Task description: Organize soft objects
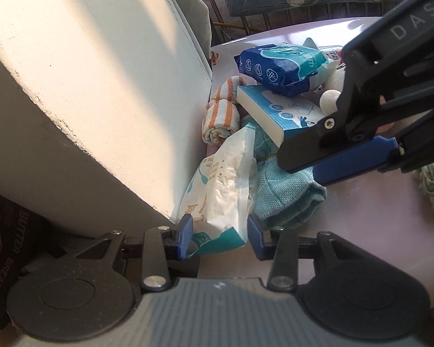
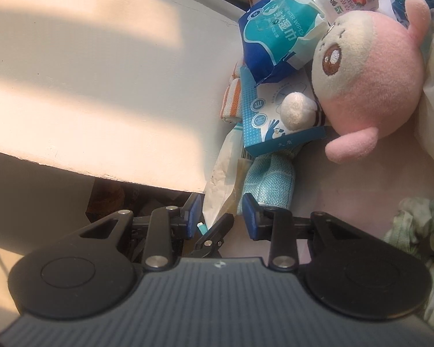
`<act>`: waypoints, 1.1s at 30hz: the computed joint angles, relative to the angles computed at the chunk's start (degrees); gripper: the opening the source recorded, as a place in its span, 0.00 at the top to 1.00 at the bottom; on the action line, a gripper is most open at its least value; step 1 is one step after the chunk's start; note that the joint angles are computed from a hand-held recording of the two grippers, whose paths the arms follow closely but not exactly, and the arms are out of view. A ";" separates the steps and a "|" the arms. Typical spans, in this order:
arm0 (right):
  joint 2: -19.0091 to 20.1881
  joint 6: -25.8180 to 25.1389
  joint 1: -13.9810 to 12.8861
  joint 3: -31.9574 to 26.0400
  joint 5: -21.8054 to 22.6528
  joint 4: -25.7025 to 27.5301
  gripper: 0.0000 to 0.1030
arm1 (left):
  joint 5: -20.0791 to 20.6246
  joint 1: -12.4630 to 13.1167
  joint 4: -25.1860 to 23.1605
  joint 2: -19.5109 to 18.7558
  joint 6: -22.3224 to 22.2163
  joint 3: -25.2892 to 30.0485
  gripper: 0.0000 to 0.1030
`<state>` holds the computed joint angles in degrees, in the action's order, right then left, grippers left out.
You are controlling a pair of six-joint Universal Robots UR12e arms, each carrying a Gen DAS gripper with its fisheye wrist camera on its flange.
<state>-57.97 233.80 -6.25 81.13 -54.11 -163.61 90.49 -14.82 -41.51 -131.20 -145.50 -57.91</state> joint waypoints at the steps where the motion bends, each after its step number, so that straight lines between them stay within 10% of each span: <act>1: -0.09 -0.09 -0.02 0.12 -0.07 0.14 0.70 | 0.24 -0.10 0.00 0.06 -0.15 -0.06 0.69; 7: -1.39 1.30 -0.55 2.14 -1.00 -0.26 0.70 | 0.72 -0.10 7.53 1.36 -0.83 -2.95 0.92; 16: -4.77 0.76 -1.10 5.69 -2.84 -3.19 0.70 | -3.84 0.14 18.79 5.85 0.10 -8.15 0.95; 26: -9.88 -1.27 -2.08 11.57 -7.41 -2.87 0.70 | -16.28 -0.74 -0.07 7.80 0.10 -9.12 0.92; 33: -11.01 -3.97 -2.39 13.19 -10.52 3.68 0.70 | -21.96 -0.51 -10.30 7.33 3.24 -7.38 0.67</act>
